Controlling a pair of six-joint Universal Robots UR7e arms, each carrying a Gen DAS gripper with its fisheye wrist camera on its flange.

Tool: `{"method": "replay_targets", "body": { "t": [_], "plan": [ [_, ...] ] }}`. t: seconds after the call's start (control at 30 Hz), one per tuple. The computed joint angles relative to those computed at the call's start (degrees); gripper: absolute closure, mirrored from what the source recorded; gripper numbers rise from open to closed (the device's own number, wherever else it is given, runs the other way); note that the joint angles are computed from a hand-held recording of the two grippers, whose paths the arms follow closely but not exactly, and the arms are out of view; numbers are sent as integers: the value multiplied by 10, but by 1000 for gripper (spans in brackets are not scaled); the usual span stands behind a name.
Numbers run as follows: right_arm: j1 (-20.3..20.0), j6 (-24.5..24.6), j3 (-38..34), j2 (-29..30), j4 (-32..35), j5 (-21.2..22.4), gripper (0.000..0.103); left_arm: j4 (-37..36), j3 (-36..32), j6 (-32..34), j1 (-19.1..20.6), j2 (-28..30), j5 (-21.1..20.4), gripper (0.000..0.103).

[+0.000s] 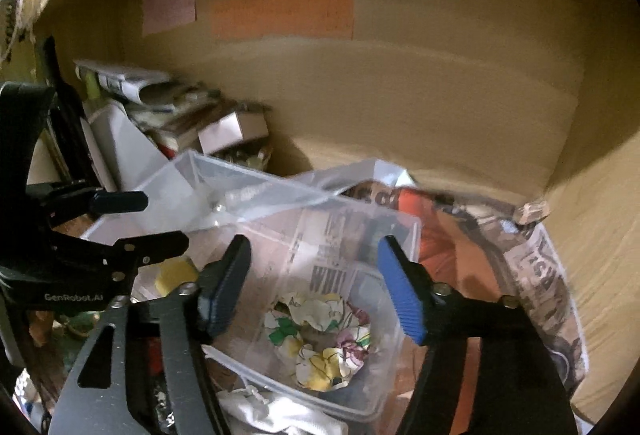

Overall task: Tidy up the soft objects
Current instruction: 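Lift both open tools out of the box toward the remaining cloths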

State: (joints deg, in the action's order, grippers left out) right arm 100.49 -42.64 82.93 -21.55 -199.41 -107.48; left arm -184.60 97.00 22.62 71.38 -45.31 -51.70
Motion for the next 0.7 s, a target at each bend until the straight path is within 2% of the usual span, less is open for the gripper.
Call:
{"method": "replay_targets", "body": {
  "t": [0.23,0.33,0.7],
  "plan": [
    [5,-8,63,-30,-86,35,25,-115,71,43,-23,-39,-15,12],
    [4,-4,90,-41,-113,48,23,-160,101,60,-32,-52,-16,7],
    [-5,14,171,-60,-160,64,23,-173,172,29,-20,-79,-21,6]
  ]
}}
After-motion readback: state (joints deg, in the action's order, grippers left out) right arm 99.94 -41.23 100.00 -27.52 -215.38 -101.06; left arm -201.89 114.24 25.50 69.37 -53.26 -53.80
